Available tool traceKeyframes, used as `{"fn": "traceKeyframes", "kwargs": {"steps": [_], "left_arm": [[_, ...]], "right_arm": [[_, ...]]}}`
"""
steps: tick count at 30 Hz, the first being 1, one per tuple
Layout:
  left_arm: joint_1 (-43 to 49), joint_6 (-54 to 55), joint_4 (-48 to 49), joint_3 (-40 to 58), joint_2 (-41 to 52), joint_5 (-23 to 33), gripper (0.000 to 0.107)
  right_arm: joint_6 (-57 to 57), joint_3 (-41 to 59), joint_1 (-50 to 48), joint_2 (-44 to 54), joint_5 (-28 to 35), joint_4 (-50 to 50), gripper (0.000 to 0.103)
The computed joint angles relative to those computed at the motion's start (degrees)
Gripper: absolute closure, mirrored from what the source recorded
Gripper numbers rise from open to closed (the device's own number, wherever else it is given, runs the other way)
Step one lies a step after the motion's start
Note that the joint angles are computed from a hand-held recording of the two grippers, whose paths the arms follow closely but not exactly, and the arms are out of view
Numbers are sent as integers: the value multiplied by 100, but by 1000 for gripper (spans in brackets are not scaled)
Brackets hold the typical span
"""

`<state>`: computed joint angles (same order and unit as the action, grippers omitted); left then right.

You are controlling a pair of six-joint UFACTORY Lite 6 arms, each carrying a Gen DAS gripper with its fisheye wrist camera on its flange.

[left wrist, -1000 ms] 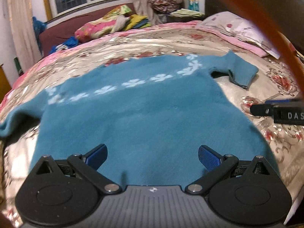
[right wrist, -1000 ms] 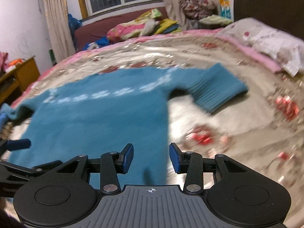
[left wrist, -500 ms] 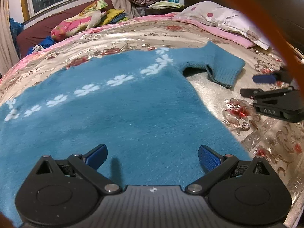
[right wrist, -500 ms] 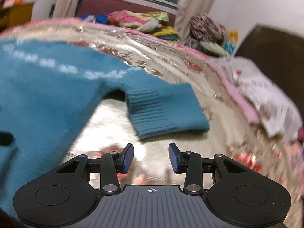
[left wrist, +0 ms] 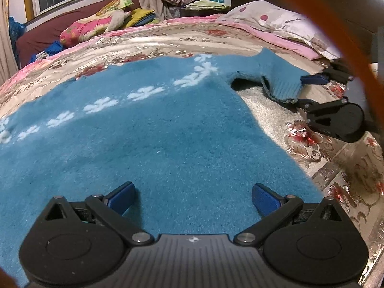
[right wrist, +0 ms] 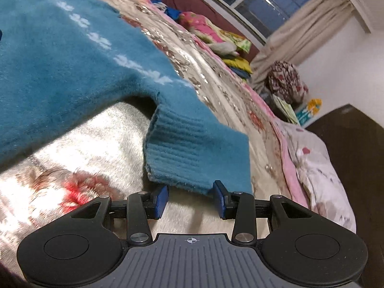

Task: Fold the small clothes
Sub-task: 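Move the right gripper to the cuff of the sleeve nearest it, then close the right gripper on the teal sleeve cuff, then carry the sleeve across the sweater body and open the right gripper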

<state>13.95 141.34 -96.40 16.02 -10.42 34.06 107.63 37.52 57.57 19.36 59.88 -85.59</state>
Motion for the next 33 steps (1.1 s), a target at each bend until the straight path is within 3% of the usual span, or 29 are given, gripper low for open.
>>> {"fn": "traceKeyframes", "kwargs": {"steps": [3, 6, 8, 14, 18, 24, 33], "left_arm": [[67, 43, 11, 60, 141, 96, 4], [159, -79, 225, 99, 134, 157, 4], [241, -200, 412, 139, 112, 202, 4], [1225, -191, 1110, 238, -40, 771, 4], [2159, 5, 1684, 647, 198, 1299, 4], [3337, 320, 2184, 1688, 1290, 1839, 4], [3979, -27, 2549, 3078, 2771, 2143, 4]], "right_arm": [[-145, 142, -124, 147, 11, -223, 67], [-291, 318, -324, 62, -298, -196, 83], [-322, 478, -452, -98, -514, 69, 87], [477, 675, -1084, -1524, -1691, 964, 90], [1015, 1134, -1369, -1885, -2395, 1159, 90], [2237, 2665, -1470, -802, -3294, 725, 90], [1153, 6614, -1322, 2368, -3636, 2276, 92]]}}
